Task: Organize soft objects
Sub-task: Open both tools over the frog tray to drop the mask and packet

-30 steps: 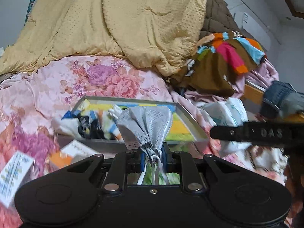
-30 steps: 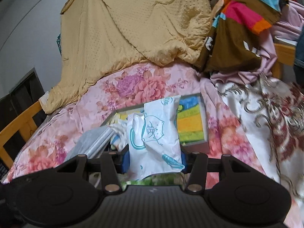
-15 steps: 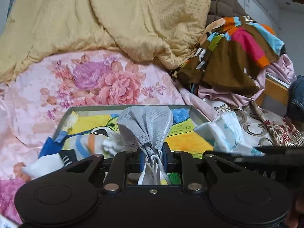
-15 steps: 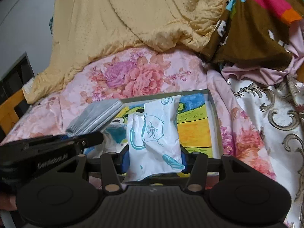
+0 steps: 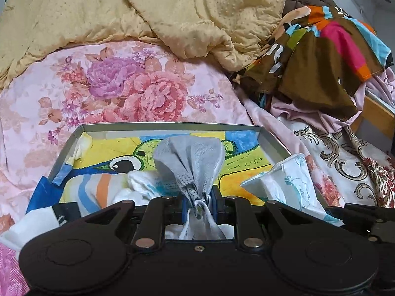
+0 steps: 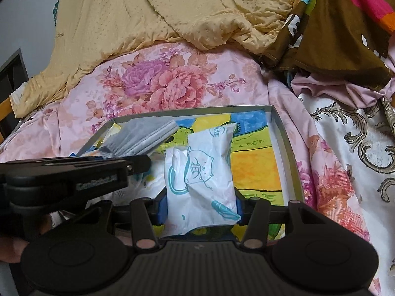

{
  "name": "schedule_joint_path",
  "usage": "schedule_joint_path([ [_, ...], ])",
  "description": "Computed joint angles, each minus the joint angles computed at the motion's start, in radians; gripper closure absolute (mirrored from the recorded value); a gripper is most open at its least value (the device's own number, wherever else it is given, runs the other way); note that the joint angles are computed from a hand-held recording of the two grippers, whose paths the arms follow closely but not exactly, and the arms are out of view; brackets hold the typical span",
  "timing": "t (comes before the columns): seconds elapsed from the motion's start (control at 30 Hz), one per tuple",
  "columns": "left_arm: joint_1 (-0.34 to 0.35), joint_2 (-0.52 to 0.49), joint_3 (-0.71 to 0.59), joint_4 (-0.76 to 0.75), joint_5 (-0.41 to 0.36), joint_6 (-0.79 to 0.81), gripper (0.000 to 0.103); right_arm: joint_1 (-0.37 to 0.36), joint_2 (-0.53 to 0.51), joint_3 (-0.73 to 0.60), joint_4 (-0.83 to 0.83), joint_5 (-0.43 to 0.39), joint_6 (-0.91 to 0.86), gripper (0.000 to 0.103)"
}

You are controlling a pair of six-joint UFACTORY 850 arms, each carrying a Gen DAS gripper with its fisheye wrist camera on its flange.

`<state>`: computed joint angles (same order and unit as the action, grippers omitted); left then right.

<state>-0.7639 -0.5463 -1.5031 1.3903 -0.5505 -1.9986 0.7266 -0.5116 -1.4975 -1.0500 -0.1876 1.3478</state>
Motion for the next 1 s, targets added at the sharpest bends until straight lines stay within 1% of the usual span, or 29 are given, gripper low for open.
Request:
schedule_joint_path([
  [0.07,0.003,-0.006,-0.008,-0.012,0.008,0.013,0.083,-0.005,-0.004,-0.008,0.072,-0.004,-0.055,0.049],
  [0.17,0.006,-0.011,-0.012,-0.029,0.017,0.027,0.082,-0.008,-0.009,-0.016,0.13,-0.017,-0.1,0.048],
  [0.33,0.011,-0.007,-0.004,-0.042,0.032,0.04,0.082,-0.002,-0.023,-0.039,0.185,-0.065,-0.158,0.046],
  [0.47,0.018,0.003,0.011,-0.041,0.052,0.04,0.079,0.002,-0.028,-0.051,0.198,-0.09,-0.174,0.045],
  [0.5,0.02,0.005,0.015,-0.04,0.056,0.041,0.079,0.003,-0.028,-0.051,0.195,-0.092,-0.172,0.043],
  [0.53,0.021,0.008,0.018,-0.04,0.057,0.041,0.079,0.005,-0.028,-0.052,0.195,-0.096,-0.172,0.038],
  [0.6,0.021,0.013,0.023,-0.04,0.055,0.032,0.073,0.004,-0.025,-0.049,0.191,-0.094,-0.162,0.032],
  [0.67,0.02,0.018,0.028,-0.043,0.051,0.028,0.071,0.003,-0.021,-0.043,0.176,-0.099,-0.147,0.028],
  [0.77,0.016,0.029,0.037,-0.041,0.037,0.024,0.063,0.003,-0.007,-0.027,0.132,-0.108,-0.107,0.023],
  [1.0,-0.003,0.074,0.071,-0.016,-0.01,-0.018,0.041,0.011,0.064,0.038,-0.063,-0.122,0.087,0.012],
])
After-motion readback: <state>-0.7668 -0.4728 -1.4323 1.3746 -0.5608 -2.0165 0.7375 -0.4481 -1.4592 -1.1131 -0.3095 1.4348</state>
